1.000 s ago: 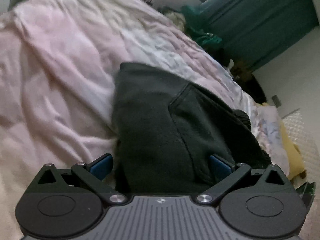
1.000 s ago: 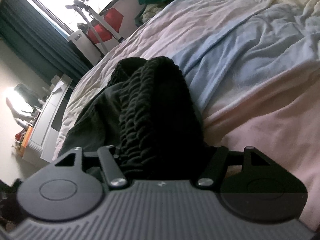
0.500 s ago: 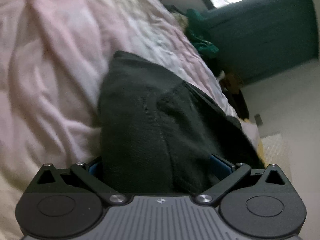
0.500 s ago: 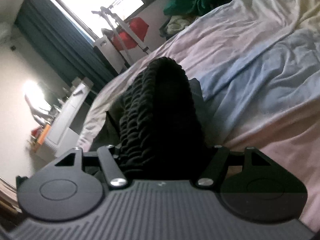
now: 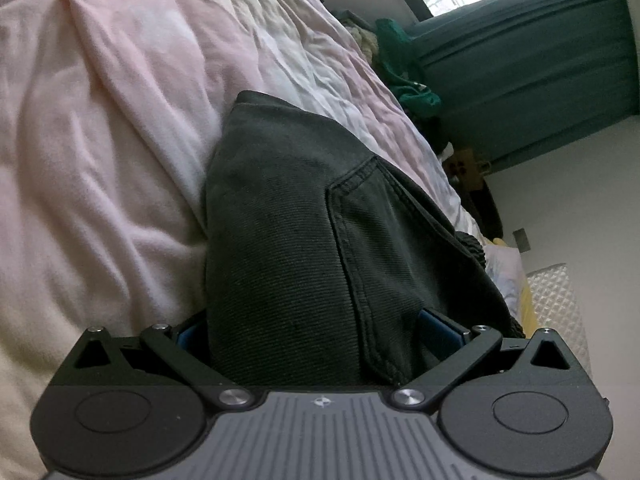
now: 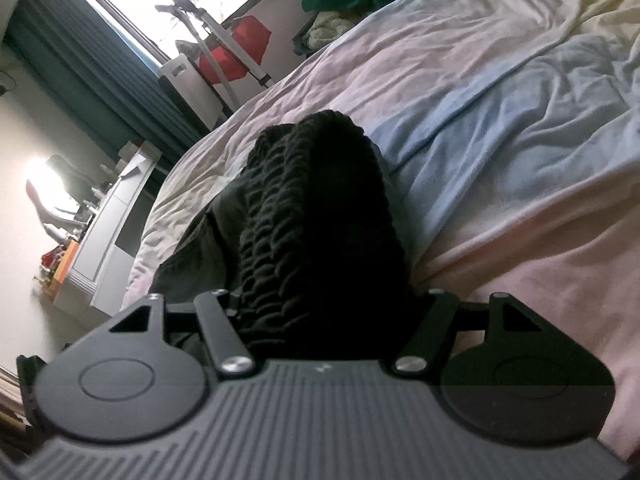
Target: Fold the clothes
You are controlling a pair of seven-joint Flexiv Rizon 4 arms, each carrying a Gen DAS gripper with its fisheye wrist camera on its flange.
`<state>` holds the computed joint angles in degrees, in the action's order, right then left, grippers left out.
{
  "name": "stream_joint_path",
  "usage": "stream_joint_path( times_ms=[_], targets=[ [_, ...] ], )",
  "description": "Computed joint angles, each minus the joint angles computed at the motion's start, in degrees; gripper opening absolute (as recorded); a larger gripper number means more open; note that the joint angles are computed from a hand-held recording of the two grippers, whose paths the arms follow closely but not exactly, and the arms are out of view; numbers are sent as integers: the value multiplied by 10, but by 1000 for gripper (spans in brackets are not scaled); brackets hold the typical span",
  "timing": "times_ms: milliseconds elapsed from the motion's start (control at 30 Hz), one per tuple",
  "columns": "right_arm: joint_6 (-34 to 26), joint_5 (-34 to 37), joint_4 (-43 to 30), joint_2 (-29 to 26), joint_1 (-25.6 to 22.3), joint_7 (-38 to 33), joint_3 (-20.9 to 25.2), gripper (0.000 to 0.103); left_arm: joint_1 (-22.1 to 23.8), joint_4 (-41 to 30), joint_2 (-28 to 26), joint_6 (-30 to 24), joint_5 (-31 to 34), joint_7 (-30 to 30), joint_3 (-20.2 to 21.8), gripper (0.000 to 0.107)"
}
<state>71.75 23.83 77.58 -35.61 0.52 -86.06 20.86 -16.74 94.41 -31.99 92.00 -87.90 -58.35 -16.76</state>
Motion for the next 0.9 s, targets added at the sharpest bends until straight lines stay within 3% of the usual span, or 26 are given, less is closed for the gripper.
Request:
stream_joint_path(
  times_ms=[100,300,600,733,900],
  targets=[
    [0,-4,-1,-1,4,2,-4,69,2,7,0,-1,25,-16,3,100],
    [10,-11,2,-5,8,9,-7,69,1,26,-3,9,147,-112,21,92],
    [24,-29,17,-4,12,20,-10,68,28,58,5,55,220,-155,-15,83],
    [34,-37,26,-3,13,23,-10,68,33,71,10,77,245,-180,-26,71],
    [58,-54,40,0,17,26,-11,67,16,79,15,92,286,-215,-3,58]
  ],
)
